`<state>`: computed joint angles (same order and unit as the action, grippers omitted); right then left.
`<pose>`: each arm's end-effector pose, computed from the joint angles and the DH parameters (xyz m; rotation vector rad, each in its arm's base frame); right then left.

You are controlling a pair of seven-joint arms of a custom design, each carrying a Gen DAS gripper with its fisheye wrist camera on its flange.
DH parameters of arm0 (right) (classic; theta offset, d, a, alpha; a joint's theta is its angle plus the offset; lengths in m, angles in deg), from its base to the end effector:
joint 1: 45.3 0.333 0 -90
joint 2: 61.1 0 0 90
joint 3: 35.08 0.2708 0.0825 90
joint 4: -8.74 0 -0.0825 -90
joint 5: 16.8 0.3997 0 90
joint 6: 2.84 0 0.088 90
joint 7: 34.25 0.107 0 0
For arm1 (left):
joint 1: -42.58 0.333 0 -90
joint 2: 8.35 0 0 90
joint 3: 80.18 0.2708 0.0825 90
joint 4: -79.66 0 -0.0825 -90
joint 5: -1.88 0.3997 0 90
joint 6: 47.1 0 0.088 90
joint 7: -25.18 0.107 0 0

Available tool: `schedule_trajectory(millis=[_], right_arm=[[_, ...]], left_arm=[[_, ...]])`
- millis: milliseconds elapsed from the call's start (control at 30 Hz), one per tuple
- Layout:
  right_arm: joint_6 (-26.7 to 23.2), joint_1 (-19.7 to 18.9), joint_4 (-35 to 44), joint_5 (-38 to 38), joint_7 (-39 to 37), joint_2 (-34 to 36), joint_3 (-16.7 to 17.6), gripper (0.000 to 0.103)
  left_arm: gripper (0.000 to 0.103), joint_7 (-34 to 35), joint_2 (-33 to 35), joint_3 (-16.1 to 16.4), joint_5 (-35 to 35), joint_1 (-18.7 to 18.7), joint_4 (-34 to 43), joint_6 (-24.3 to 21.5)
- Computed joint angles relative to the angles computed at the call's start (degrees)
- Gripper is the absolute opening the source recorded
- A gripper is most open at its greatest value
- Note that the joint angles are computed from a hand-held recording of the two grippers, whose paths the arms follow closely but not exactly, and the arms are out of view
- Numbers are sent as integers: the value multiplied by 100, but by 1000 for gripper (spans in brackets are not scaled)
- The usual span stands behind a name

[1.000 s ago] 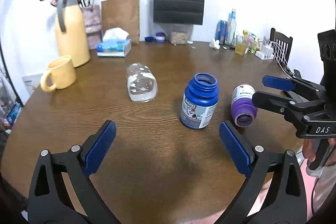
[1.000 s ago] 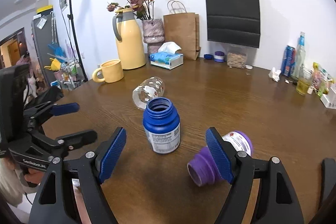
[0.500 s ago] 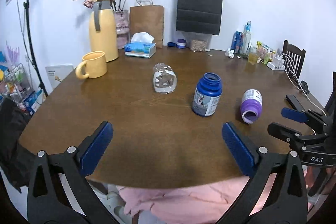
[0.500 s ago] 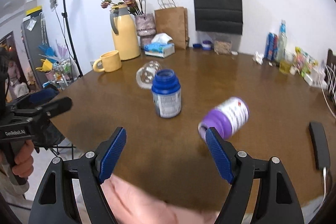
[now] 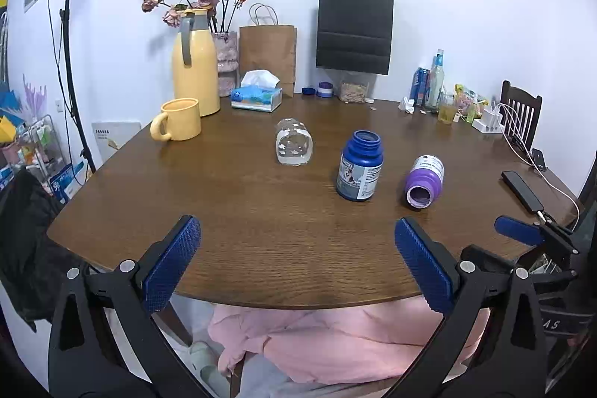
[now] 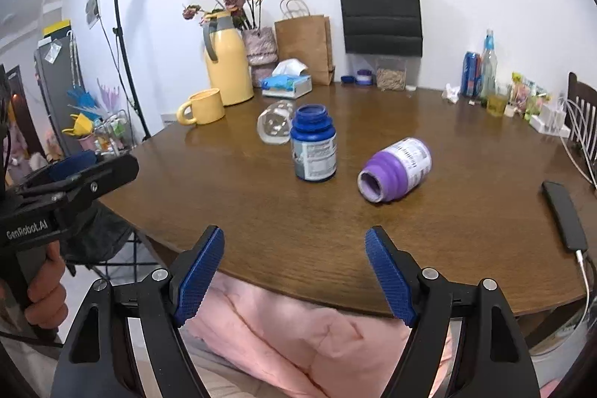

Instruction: Flip cup upright

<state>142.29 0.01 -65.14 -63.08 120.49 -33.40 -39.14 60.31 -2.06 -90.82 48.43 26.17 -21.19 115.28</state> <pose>0.5458 0.5053 0.5152 -1.6641 1.4920 -0.7405 0.5650 -0.3247 0.5520 -1.4798 1.7381 -1.0844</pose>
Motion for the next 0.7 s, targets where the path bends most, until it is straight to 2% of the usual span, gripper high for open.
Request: schedule_trajectory(millis=[700], right_arm=[[-8,-8,-90,-187,272,-86,10,82]], left_arm=[[103,210,-5,-33,-117,-19,21,-136]])
